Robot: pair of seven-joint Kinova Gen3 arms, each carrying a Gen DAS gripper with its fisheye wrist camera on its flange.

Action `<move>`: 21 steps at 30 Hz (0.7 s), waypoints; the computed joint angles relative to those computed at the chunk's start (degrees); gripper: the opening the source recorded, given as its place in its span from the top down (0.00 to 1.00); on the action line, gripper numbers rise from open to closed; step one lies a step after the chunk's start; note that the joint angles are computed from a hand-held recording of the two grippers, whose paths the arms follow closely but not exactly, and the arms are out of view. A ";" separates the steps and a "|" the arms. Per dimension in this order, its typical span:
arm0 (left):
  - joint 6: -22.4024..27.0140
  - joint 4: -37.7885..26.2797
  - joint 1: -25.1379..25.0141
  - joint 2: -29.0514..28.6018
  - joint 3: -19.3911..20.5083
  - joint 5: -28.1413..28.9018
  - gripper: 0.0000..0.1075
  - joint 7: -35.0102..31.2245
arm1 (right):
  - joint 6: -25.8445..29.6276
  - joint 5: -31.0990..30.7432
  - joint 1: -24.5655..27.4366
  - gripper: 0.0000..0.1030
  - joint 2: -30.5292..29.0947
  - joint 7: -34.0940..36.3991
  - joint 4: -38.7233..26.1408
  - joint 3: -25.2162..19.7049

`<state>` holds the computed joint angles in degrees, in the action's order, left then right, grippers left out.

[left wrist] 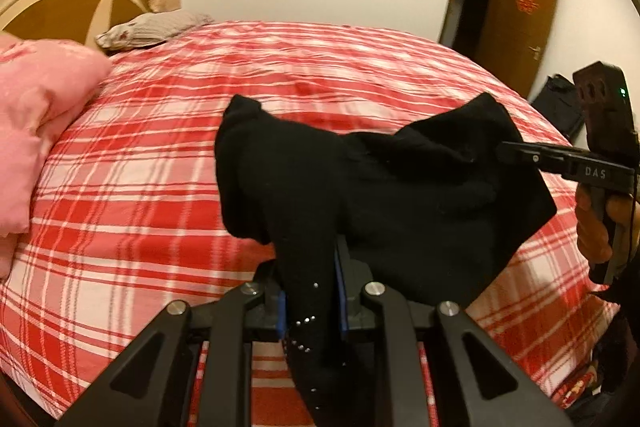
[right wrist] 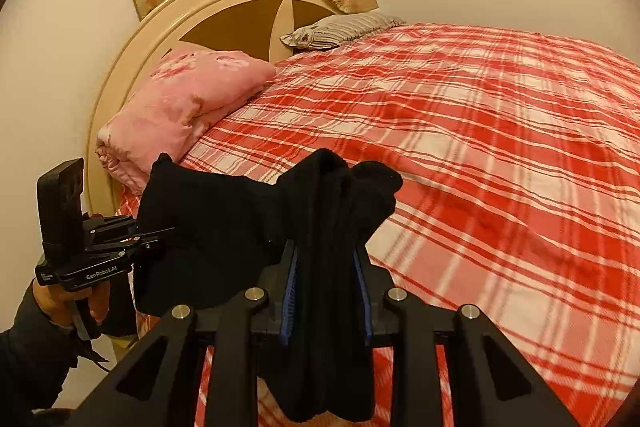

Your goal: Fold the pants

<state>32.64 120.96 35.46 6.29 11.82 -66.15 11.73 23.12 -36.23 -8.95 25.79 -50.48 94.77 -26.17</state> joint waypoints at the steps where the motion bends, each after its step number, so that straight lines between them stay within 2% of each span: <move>1: -0.55 0.51 -0.42 -0.16 -0.33 0.06 0.83 0.18 | 0.02 0.53 -1.02 0.75 0.58 -0.77 -0.70 0.75; 8: -5.20 3.21 -2.25 1.25 -2.36 -3.16 0.81 3.89 | 3.24 6.02 -5.59 0.75 5.29 -8.69 -6.02 5.85; 12: -6.54 4.49 -2.21 2.18 -3.37 -6.85 0.68 8.19 | 6.70 9.07 -6.99 0.74 7.75 -13.82 -8.80 8.29; 16: -3.80 4.23 -1.12 2.93 -2.81 -7.67 0.60 9.15 | 7.71 9.86 -6.31 0.71 8.71 -16.58 -9.17 8.11; 18: -2.15 4.25 -0.52 3.43 -2.71 -8.32 0.47 10.65 | 8.41 10.36 -6.41 0.62 9.06 -18.14 -9.53 8.61; 21: -1.35 4.89 -0.17 3.36 -2.59 -8.77 0.41 13.74 | 8.62 10.27 -5.38 0.59 8.82 -18.88 -9.01 7.98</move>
<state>31.29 125.85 35.29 9.65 9.23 -74.92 25.47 31.75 -25.97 -14.33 34.61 -69.36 85.75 -18.20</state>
